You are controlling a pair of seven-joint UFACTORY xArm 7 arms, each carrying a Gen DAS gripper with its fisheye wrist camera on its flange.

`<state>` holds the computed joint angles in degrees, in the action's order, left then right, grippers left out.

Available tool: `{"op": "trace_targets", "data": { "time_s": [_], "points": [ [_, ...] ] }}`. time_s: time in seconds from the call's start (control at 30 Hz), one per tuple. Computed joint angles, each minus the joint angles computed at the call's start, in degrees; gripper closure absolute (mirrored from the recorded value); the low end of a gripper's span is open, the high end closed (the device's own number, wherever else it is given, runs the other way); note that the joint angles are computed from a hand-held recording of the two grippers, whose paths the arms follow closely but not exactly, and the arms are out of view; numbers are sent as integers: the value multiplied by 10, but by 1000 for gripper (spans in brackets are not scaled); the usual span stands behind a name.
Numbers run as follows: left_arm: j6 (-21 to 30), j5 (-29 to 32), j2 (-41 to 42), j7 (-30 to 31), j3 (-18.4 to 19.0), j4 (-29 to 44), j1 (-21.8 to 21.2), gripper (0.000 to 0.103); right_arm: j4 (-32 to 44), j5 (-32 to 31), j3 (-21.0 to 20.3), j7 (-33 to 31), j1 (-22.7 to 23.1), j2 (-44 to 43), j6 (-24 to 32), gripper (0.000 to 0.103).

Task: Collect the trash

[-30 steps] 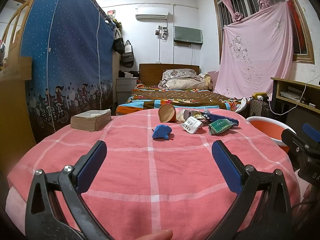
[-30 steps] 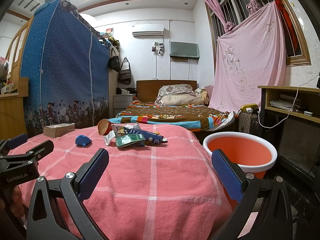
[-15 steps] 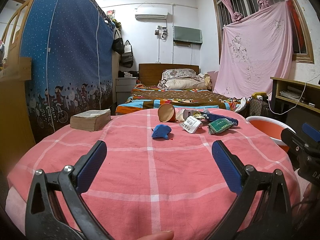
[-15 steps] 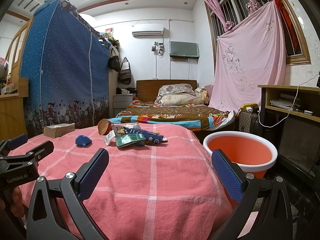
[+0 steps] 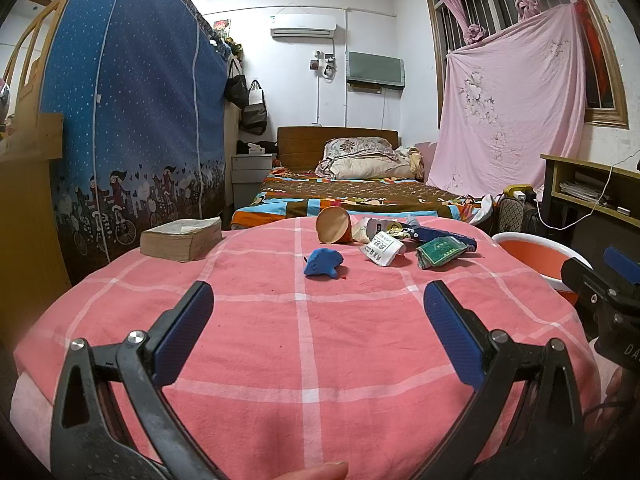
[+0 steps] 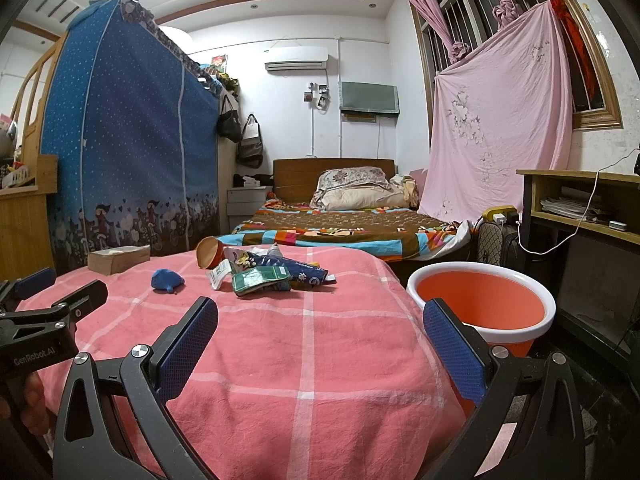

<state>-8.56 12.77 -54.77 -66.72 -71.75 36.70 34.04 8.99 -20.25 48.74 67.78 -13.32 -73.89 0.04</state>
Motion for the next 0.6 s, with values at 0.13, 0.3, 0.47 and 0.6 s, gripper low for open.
{"op": "trace_targets", "data": {
  "time_s": [0.13, 0.3, 0.47, 0.6],
  "points": [
    [1, 0, -1, -1, 0, 0, 0, 15, 0, -1, 0, 1, 1, -1, 1, 0],
    [2, 1, 0, -1, 0, 1, 0, 15, 0, -1, -1, 1, 1, 0, 1, 0],
    [1, 1, 0, -1, 0, 1, 0, 15, -1, -2, -1, 1, 1, 0, 1, 0],
    [1, 1, 0, -2, 0, 0, 0, 15, -1, -2, -2, 1, 2, 0, 1, 0]
  ]
}}
